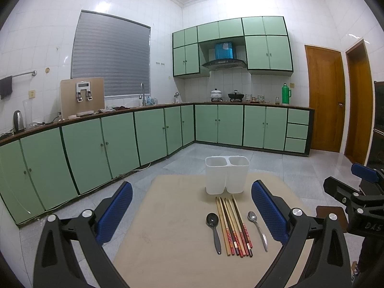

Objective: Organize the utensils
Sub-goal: 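Grasp the black spoon with the left tool while the right tool grasps the silver spoon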

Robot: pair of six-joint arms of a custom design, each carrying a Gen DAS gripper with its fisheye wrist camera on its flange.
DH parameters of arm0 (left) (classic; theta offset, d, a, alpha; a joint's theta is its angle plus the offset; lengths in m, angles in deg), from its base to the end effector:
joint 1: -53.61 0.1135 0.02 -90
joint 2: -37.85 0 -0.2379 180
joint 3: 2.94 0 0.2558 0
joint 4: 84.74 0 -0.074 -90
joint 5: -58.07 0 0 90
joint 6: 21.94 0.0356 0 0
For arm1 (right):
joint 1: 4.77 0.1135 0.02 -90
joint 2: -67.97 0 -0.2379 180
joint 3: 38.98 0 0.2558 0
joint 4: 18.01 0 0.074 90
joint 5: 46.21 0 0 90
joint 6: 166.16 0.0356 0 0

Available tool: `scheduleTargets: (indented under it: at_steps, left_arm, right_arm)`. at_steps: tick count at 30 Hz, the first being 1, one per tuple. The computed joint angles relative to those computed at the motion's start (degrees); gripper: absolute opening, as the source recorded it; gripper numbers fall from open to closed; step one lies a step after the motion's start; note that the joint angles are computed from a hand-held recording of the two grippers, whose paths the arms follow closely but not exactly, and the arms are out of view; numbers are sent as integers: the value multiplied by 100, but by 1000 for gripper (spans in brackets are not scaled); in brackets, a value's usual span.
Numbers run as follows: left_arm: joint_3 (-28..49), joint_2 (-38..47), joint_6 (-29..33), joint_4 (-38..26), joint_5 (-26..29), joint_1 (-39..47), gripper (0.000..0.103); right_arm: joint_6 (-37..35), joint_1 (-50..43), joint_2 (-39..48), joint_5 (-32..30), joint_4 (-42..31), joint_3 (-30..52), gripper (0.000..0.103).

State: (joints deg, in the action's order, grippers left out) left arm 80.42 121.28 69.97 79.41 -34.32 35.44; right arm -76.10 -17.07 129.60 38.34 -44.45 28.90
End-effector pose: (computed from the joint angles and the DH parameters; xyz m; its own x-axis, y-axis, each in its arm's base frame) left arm 0.3368 -0.1090 0.3195 -0.2514 0.1175 -0.9607 0.2820 0.9584 0.0435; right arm 0.2586 -0.0529 0.3129 -0.3371 0.0746 -0.9385 0.1253 0.9915 0.0338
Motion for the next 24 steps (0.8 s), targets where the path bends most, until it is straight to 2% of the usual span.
scheduleTargets:
  at_steps: [5, 10, 17, 24]
  left_arm:
    - [286, 364, 43, -57, -44, 18, 97]
    - [1195, 1375, 115, -516, -30, 134, 97]
    - [3418, 3466, 144, -1850, 10, 226, 93]
    - [5188, 5016, -12, -2827, 105, 275, 88]
  right_arm:
    - [-1, 14, 603, -18, -51, 383, 98]
    - [-115, 28, 1761, 47, -168, 1087, 98]
    - [-120, 33, 3691, -113, -662, 2465, 95]
    - [-35, 24, 5665, -100, -1421, 4206, 79]
